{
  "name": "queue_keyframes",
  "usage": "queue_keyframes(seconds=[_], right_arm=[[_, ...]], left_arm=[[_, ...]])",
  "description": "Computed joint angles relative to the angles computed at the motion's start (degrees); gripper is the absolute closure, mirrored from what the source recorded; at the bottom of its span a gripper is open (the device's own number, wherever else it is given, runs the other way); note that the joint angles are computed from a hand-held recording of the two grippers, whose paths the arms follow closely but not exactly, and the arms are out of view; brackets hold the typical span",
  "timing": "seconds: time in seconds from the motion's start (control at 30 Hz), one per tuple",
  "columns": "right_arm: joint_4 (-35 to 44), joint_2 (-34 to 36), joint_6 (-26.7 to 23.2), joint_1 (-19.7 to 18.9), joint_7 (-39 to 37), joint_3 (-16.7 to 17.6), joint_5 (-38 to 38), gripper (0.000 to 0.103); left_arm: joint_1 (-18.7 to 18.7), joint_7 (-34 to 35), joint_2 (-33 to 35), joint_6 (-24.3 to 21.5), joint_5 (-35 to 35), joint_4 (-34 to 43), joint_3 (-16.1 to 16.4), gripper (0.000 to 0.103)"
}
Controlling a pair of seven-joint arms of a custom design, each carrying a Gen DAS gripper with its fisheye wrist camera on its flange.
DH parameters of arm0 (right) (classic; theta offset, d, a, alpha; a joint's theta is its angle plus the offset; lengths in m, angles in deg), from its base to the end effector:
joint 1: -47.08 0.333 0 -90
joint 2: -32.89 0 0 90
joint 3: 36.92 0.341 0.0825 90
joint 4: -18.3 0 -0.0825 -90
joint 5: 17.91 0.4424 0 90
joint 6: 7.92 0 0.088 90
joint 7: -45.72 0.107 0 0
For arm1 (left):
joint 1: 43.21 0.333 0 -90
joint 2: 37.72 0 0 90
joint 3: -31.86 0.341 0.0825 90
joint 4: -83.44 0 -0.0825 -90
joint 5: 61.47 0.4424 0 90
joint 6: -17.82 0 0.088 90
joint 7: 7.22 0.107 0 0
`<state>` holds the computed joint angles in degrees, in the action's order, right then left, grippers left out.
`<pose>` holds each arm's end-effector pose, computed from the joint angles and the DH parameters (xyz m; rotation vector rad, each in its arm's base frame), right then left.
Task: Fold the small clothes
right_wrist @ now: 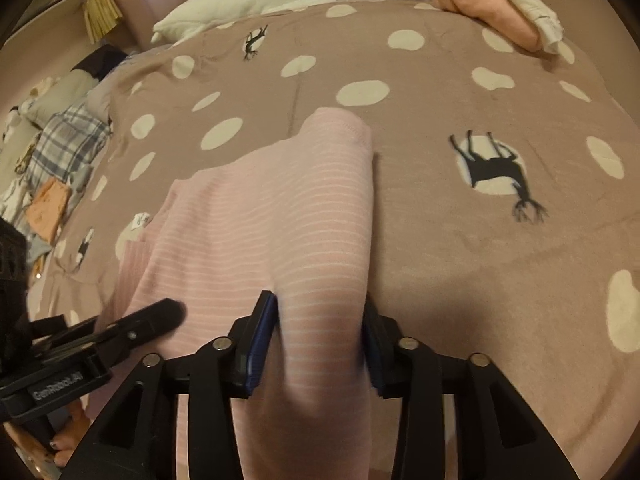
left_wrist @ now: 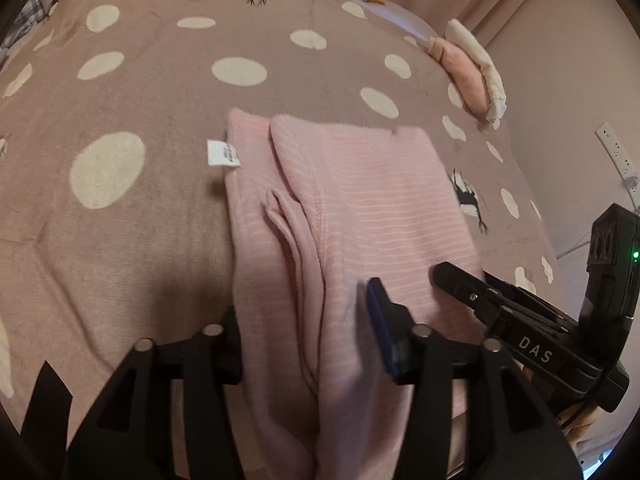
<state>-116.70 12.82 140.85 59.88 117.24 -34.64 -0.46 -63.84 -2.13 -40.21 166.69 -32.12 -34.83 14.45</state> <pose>0.5117 0.1332 0.5292 -2.1137 1.4406 -0.3684 0.4913 -0.3997 0.5138 -2.3489 1.4739 -0.9328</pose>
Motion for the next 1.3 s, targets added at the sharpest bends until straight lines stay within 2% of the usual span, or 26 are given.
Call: queue_keyframes(seconds=[0.03, 0.07, 0.17, 0.33, 0.4, 0.5, 0.6, 0.73, 0.93, 1.3], right_arm=[[-0.5, -0.6, 1.3, -0.7, 1.1, 0.7, -1.3, 0.056], [-1.0, -1.2, 2.0, -1.1, 1.7, 1.0, -2.1, 0.052], [-2.7, -3.5, 4.9, -1.4, 3.1, 1.1, -2.8, 0.032], [-4.9, -7.6, 8.1, -0.4, 2.3, 0.5, -1.8, 0.023], [-5.9, -9.3, 9.6, 0.4, 1.3, 0.0, -0.9, 0.013], [-7.5, -11.7, 11.9, 1.5, -0.3, -0.3, 0.1, 0.005], [-9.2, -14.1, 13.9, 2.0, -1.3, 0.0, 0.0, 0.004], [-11.5, -16.9, 16.5, 1.0, -0.6, 1.4, -0.6, 0.002], [-12.6, -18.4, 17.2, -0.8, 2.8, 3.0, -2.0, 0.001], [-13.4, -19.2, 16.6, -1.3, 5.6, 4.1, -4.6, 0.001]], left_arm=[[0.0, -0.6, -0.6, -0.2, 0.6, -0.3, -0.1, 0.034], [0.0, -1.7, -1.5, -0.3, 1.7, -0.6, -0.2, 0.03], [0.1, -3.3, -3.7, -2.0, 3.8, -1.0, -1.0, 0.019], [0.5, -6.9, -7.0, -5.0, 9.5, -1.0, -3.0, 0.001], [0.6, -7.7, -8.0, -6.4, 11.7, -0.8, -3.8, 0.001], [0.3, -7.7, -9.0, -9.8, 13.7, 0.1, -5.0, 0.001], [-0.2, -7.3, -9.6, -13.4, 15.0, 0.9, -5.8, 0.001], [-0.6, -8.0, -11.1, -14.7, 15.8, 0.2, -6.2, 0.001], [-1.3, -7.1, -11.3, -19.1, 17.1, 0.9, -7.5, 0.0], [-2.2, -6.7, -11.1, -20.5, 16.5, 1.0, -7.2, 0.0]])
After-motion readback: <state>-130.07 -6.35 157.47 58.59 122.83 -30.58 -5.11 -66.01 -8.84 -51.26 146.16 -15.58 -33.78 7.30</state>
